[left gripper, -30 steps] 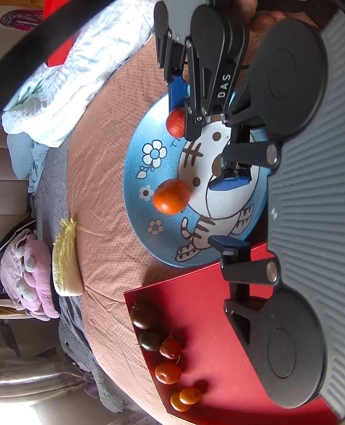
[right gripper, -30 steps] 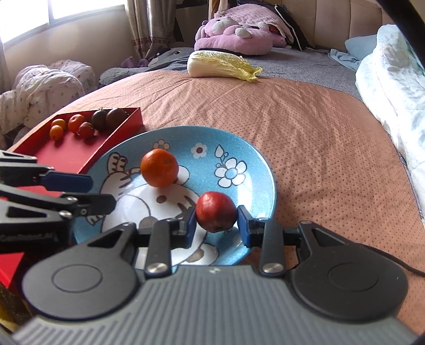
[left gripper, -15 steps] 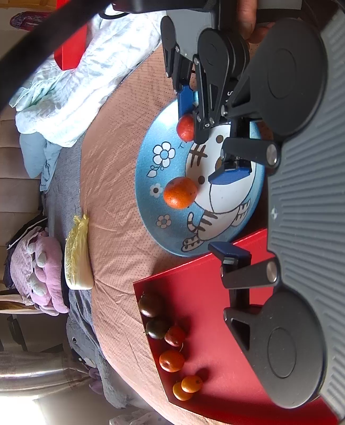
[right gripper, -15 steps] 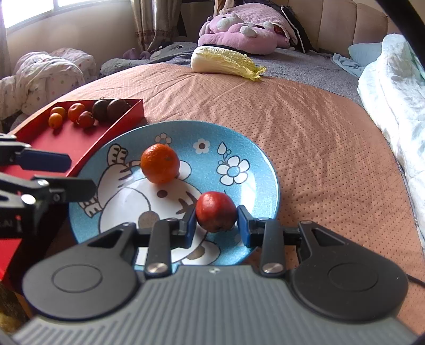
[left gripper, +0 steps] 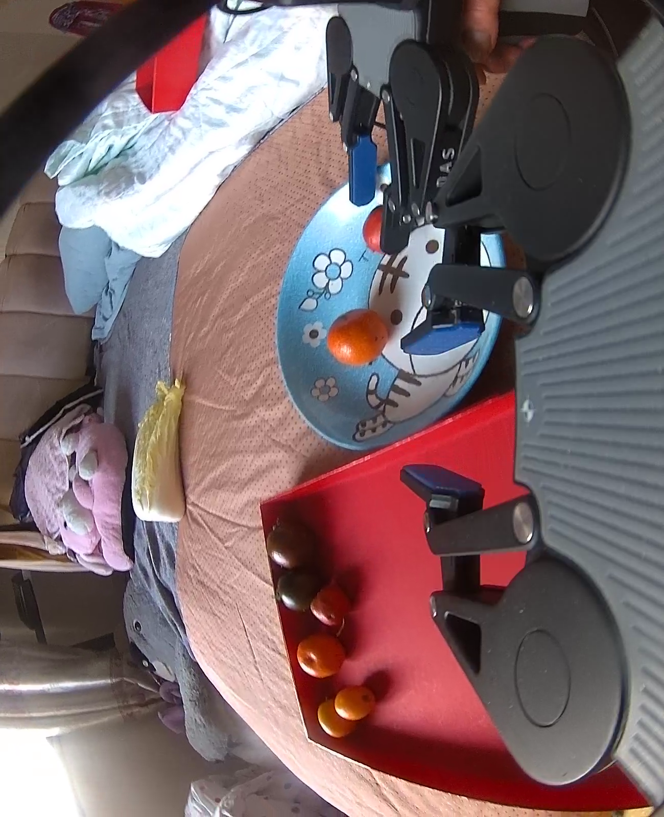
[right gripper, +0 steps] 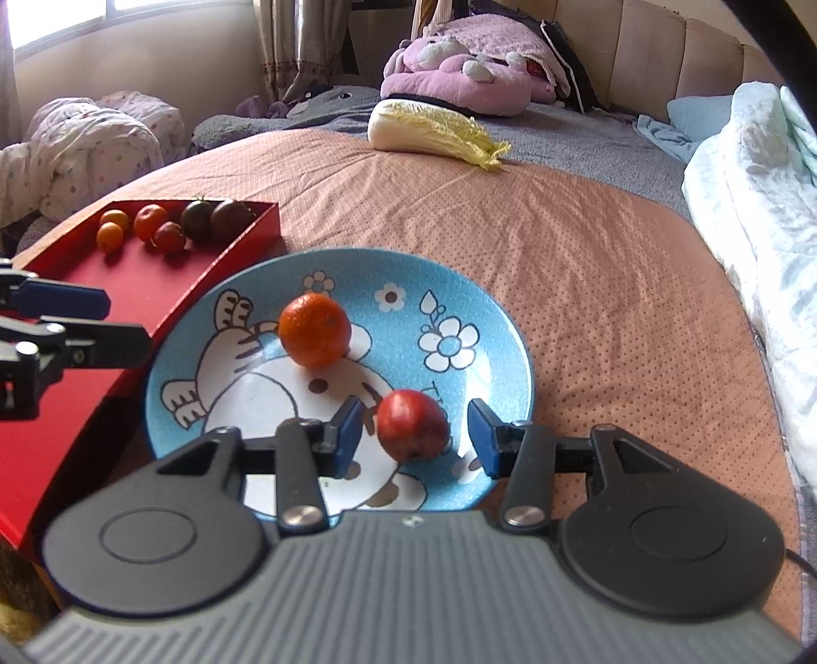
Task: Organize fruits
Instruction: 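Open left tool to drop the tangerine while right tool releases the red fruit, then move both tools back over the red tray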
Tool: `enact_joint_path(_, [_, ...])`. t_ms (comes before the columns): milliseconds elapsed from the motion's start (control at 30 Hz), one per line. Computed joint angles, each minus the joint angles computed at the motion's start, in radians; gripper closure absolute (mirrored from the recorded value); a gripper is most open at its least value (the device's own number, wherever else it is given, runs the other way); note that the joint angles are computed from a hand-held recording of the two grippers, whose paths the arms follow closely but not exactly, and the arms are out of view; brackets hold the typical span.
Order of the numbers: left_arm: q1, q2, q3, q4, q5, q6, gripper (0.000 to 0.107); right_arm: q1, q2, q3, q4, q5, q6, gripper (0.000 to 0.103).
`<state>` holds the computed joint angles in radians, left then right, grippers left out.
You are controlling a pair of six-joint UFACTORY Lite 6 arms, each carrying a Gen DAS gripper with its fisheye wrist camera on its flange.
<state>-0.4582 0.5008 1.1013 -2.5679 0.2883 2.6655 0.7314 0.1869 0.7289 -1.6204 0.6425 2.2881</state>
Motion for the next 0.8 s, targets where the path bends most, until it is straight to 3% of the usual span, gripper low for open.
enact_joint_path(433, [0.027, -0.044, -0.034, -0.110, -0.013, 0.079, 0.053, 0.073, 0.028, 0.137, 0.047, 0.002, -0.142, 0.055])
enact_joint_path(633, [0.053, -0.052, -0.023, -0.234, -0.029, 0.183, 0.053, 0.074, 0.119, 0.268, 0.046, -0.037, -0.224, 0.055])
enact_joint_path(800, [0.112, -0.022, 0.048, -0.234, -0.063, 0.193, 0.053, 0.057, 0.228, 0.423, 0.051, -0.084, -0.315, 0.055])
